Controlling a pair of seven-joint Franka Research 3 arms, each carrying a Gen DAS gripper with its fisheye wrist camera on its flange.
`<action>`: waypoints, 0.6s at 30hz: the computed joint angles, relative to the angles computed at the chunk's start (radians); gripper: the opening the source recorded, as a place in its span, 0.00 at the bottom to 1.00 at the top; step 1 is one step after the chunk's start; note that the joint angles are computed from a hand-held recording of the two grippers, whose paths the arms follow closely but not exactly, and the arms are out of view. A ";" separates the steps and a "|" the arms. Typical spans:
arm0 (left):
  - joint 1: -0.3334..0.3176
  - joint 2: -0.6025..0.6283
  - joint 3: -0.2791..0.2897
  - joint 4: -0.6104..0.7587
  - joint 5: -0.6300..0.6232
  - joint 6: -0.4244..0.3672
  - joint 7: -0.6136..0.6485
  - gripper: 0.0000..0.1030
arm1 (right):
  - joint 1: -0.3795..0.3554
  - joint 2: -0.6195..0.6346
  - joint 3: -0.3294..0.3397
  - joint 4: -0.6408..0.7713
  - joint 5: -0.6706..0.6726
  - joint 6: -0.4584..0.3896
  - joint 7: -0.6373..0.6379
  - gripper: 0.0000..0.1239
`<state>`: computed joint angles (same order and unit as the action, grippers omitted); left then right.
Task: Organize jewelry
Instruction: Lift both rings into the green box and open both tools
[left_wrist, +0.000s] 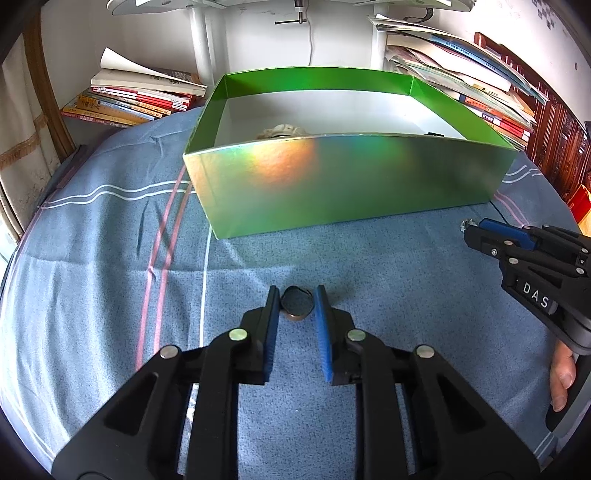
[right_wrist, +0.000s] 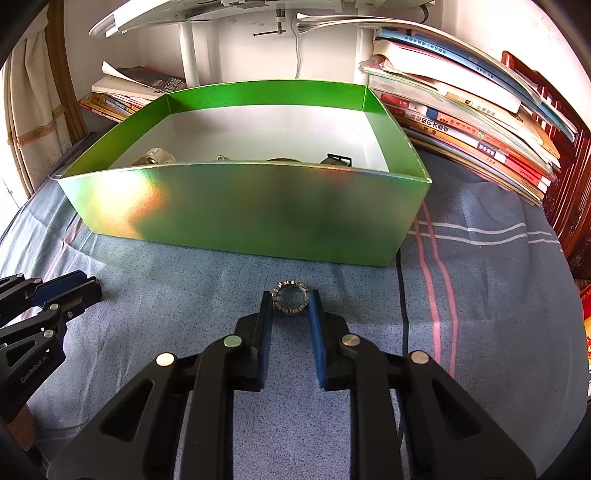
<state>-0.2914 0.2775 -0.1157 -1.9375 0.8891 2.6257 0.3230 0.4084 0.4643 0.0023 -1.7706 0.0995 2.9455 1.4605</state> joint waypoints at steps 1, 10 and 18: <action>-0.001 -0.001 0.001 -0.001 0.003 -0.001 -0.004 0.19 | 0.008 -0.001 -0.008 -0.003 -0.006 0.005 0.006 0.16; 0.000 -0.029 -0.001 -0.019 0.021 -0.002 -0.033 0.19 | 0.020 -0.025 -0.016 -0.030 -0.024 0.026 0.016 0.16; 0.036 -0.105 -0.010 -0.003 0.044 0.011 -0.002 0.19 | -0.113 -0.101 0.138 -0.021 0.149 0.013 -0.182 0.16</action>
